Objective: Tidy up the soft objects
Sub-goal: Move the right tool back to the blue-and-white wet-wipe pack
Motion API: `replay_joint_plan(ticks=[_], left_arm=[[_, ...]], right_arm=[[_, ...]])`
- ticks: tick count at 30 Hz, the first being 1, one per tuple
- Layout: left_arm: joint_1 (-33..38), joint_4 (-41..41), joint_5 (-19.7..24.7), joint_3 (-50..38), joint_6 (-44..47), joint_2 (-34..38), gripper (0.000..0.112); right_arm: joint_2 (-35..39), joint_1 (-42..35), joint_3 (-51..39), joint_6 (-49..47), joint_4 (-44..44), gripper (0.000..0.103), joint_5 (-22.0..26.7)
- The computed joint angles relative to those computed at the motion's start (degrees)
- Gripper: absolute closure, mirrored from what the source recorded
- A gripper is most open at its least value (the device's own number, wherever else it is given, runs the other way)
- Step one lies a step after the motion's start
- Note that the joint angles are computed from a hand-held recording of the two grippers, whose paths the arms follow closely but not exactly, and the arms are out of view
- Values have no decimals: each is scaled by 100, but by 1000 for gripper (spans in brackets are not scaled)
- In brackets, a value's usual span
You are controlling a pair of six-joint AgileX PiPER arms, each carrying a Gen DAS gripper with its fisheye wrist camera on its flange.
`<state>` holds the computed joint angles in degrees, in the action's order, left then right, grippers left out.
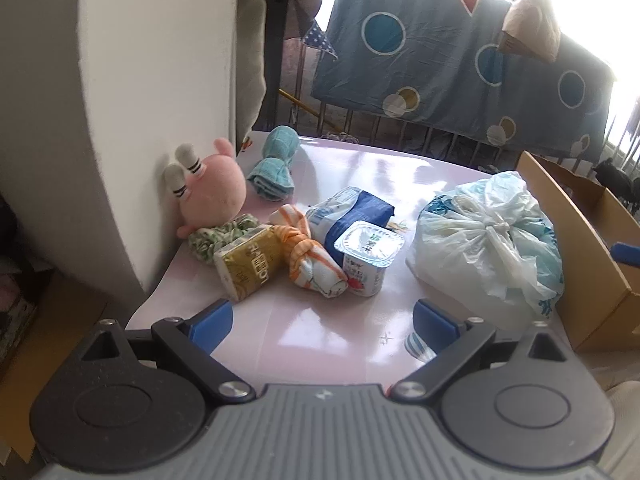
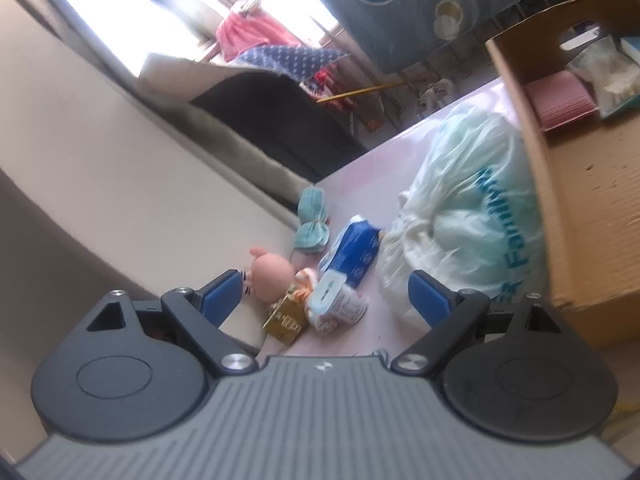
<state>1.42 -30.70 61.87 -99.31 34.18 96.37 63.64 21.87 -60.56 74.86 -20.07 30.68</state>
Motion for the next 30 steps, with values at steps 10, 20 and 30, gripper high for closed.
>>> replay_joint_plan(ticks=[10, 20, 30], left_arm=[[416, -443, 50, 126, 129, -50, 14], [691, -633, 493, -277, 3, 236, 10], [774, -689, 96, -150, 132, 189, 10]], right_arm=[[680, 236, -604, -954, 768, 13, 21], [1667, 66, -1474, -2646, 2206, 13, 232], [2342, -128, -2317, -3645, 3004, 13, 449]])
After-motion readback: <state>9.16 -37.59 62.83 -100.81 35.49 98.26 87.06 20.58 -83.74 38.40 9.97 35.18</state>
